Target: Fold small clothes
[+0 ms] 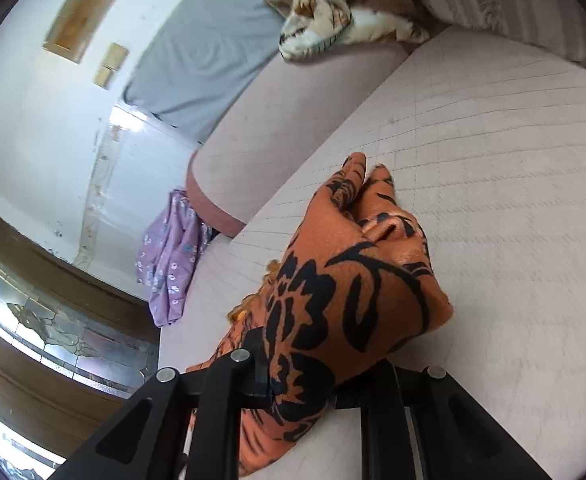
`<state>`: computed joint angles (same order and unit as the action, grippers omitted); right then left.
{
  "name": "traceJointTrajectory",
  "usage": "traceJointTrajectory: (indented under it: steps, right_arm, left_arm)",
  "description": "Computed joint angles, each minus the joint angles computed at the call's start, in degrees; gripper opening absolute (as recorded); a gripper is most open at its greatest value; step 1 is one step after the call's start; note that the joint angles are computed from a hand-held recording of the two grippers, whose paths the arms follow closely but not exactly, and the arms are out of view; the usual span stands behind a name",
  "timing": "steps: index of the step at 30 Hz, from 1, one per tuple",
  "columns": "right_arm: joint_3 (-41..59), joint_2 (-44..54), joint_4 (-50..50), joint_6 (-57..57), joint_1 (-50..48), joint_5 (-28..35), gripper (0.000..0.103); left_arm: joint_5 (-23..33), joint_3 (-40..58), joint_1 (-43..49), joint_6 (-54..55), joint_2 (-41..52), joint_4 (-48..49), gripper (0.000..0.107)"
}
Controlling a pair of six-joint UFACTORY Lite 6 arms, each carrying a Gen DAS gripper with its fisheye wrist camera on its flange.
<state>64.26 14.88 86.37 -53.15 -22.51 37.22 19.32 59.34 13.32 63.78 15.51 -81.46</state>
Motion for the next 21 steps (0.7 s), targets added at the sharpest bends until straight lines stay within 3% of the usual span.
traceJointTrajectory:
  steps: [2,4,5,7,8,9,13,15,17,21]
  right_arm:
    - [-10.1,-6.2,3.3,-4.1,-0.6,-2.2,0.024]
    - [-17.2,-4.0,7.6,-9.1,-2.9,-2.2,0.035]
    - [-17.4,-0.1,6.9,-9.6,-4.6,-0.7,0.04]
    - [-18.8,5.2,9.8,-15.2,-9.7,6.5,0.048]
    - [-19.5,4.7,10.1,-17.5,-11.4,8.3,0.057]
    - [-19.7,3.4,9.2,-18.4,-12.1,8.1,0.066]
    - [-17.9,4.6,7.7,-19.2,-14.8,12.4,0.072]
    - [-17.3,6.5,7.3,-18.6,-15.6,14.2,0.072]
    - [-18.2,6.3,7.9,-20.2,-16.2,14.7,0.072]
    - [-17.6,7.1,8.0,-20.6,-15.7,14.8,0.072]
  left_arm:
    - [2.5,-2.6,2.9,5.1,-1.9,-0.9,0.001]
    - [1.4,-3.8,3.6,7.4,-1.8,-0.2,0.006]
    - [2.4,-3.5,4.6,6.8,-0.7,1.4,0.015]
    - [5.7,-1.6,6.1,2.3,2.6,5.4,0.042]
    - [7.6,-1.2,7.0,3.2,3.8,4.1,0.056]
    - [7.5,-1.8,7.3,6.0,4.1,0.5,0.06]
    - [8.0,-2.3,5.2,8.8,5.2,-4.2,0.062]
    - [8.4,-4.2,3.8,11.9,4.0,-8.2,0.073]
    - [6.6,-4.9,2.2,13.7,4.1,-13.0,0.076]
    - [6.7,-3.4,3.0,2.8,6.1,-10.7,0.076]
